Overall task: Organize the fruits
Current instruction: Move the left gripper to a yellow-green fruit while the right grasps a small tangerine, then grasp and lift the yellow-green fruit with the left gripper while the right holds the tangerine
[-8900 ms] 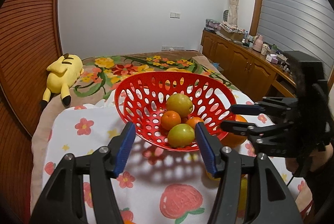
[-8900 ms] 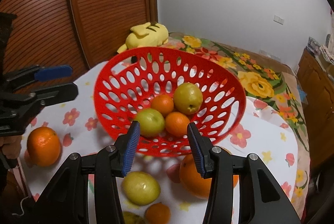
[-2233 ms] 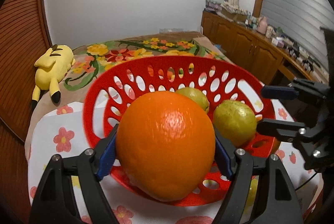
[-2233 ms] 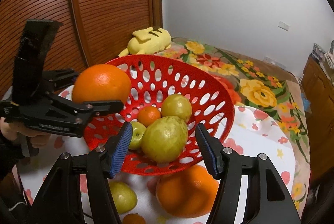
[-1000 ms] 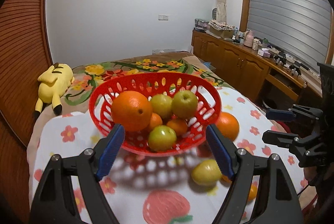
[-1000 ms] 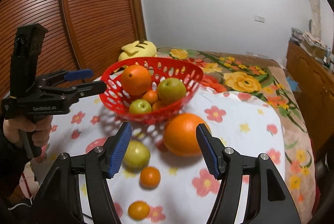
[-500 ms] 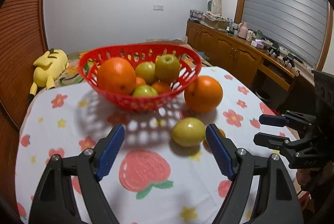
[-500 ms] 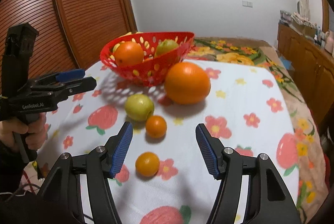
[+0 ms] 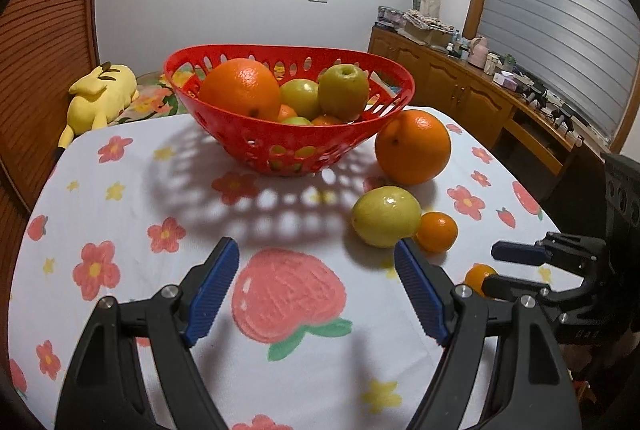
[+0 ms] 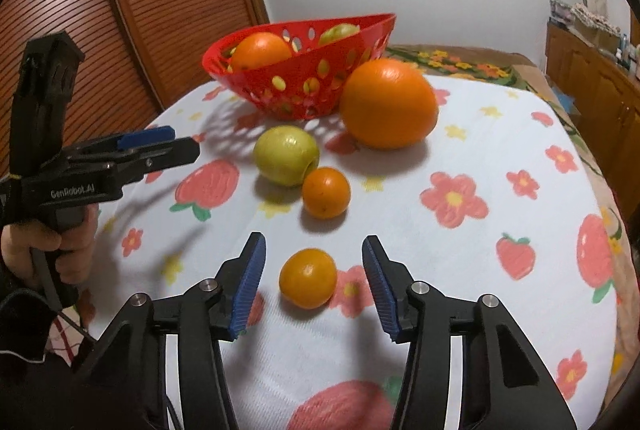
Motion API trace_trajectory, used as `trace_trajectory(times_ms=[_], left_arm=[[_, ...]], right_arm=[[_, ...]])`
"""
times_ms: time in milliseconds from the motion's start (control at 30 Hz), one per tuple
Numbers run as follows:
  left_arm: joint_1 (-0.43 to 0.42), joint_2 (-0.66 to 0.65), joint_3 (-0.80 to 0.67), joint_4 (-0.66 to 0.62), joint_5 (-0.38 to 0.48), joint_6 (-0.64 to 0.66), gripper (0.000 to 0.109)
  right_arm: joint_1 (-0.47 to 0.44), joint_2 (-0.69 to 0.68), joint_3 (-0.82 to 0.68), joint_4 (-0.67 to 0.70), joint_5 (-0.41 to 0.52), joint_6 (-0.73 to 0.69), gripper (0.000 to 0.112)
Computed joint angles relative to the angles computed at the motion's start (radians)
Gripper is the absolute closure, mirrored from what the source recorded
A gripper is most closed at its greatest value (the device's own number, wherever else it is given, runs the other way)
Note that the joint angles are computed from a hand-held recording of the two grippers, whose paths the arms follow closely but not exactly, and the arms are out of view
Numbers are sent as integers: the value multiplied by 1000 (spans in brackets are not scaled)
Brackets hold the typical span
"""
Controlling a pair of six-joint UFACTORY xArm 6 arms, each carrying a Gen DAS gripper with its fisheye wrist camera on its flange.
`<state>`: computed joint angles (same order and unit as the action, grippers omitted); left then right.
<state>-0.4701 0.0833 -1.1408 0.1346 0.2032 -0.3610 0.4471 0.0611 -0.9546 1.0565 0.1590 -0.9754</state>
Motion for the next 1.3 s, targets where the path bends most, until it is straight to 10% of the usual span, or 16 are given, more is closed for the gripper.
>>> trace_trajectory(times_ms=[367,1300], left_arm=[[-8,32,-25,-17,8,9,28],[-61,247,-306,-352,128,317,38]], right_arm=[[-1,24,8,-173,11,152,80],[-15,8,3,176,-58,-172,82]])
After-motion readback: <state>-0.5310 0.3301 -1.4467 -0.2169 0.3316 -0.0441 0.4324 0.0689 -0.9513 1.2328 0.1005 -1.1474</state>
